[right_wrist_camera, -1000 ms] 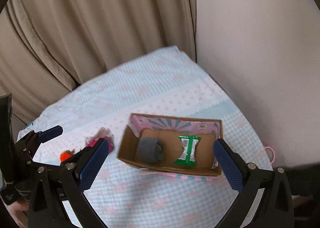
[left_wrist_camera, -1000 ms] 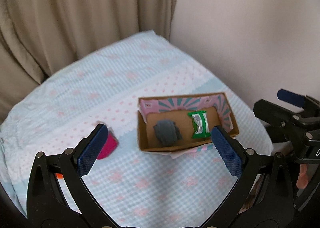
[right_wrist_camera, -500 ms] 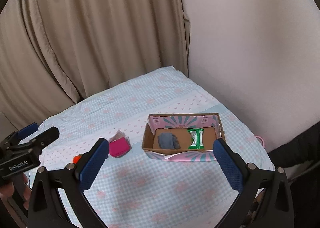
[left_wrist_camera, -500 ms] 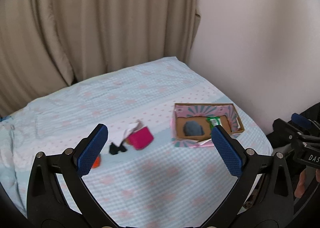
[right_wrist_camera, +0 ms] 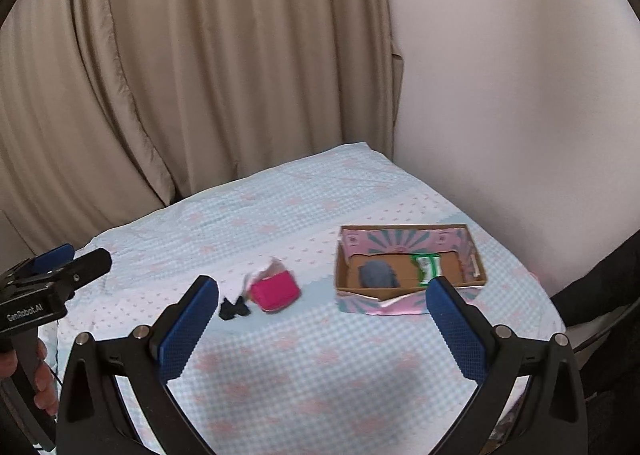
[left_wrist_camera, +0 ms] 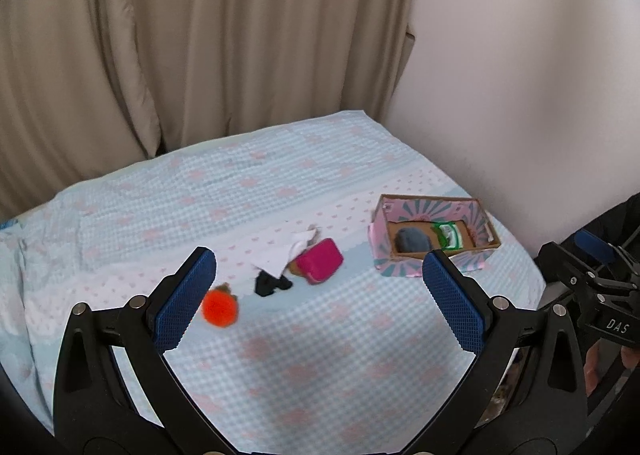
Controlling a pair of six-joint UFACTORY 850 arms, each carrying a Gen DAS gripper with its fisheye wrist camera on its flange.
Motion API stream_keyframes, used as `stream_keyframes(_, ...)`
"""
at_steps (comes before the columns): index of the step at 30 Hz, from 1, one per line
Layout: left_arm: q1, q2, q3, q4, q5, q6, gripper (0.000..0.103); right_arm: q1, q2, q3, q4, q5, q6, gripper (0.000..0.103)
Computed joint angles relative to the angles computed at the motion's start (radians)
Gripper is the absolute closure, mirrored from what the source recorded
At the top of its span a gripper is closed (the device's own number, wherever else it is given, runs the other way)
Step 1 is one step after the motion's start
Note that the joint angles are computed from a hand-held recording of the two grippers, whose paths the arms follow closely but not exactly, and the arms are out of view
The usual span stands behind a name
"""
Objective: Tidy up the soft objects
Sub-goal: 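Lift both tools away from the box toward the remaining items, then grasp the white tissue with the left tool while the right tool grasps the magenta pouch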
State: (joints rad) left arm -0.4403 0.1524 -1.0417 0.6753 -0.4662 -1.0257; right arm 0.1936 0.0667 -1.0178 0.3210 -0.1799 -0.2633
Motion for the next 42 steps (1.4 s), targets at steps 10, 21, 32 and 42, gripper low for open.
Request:
stream_keyframes(10, 0.17, -0.126, -0.01, -0.307, 0.152, 0.351, 0.0, 0.091, -0.185, -0.099, -0.024, -0.008, 0.133, 0.0)
stream_keyframes(21, 0.274, -0.441, -0.211, -0.893, 0.138, 0.915, 0.0, 0.096, -0.468, -0.301, 0.083, -0.07, 0.179, 0.0)
stream_keyframes(32, 0.34, -0.782, -0.479, -1.237, -0.08, 1.153, 0.0, 0.059, -0.736, -0.494, 0.232, -0.213, 0.327, 0.0)
stream_keyframes(42, 0.33, -1.019, -0.712, -1.232, -0.209, 1.119, 0.001, 0.059, -0.897, -0.611, 0.291, -0.268, 0.385, 0.0)
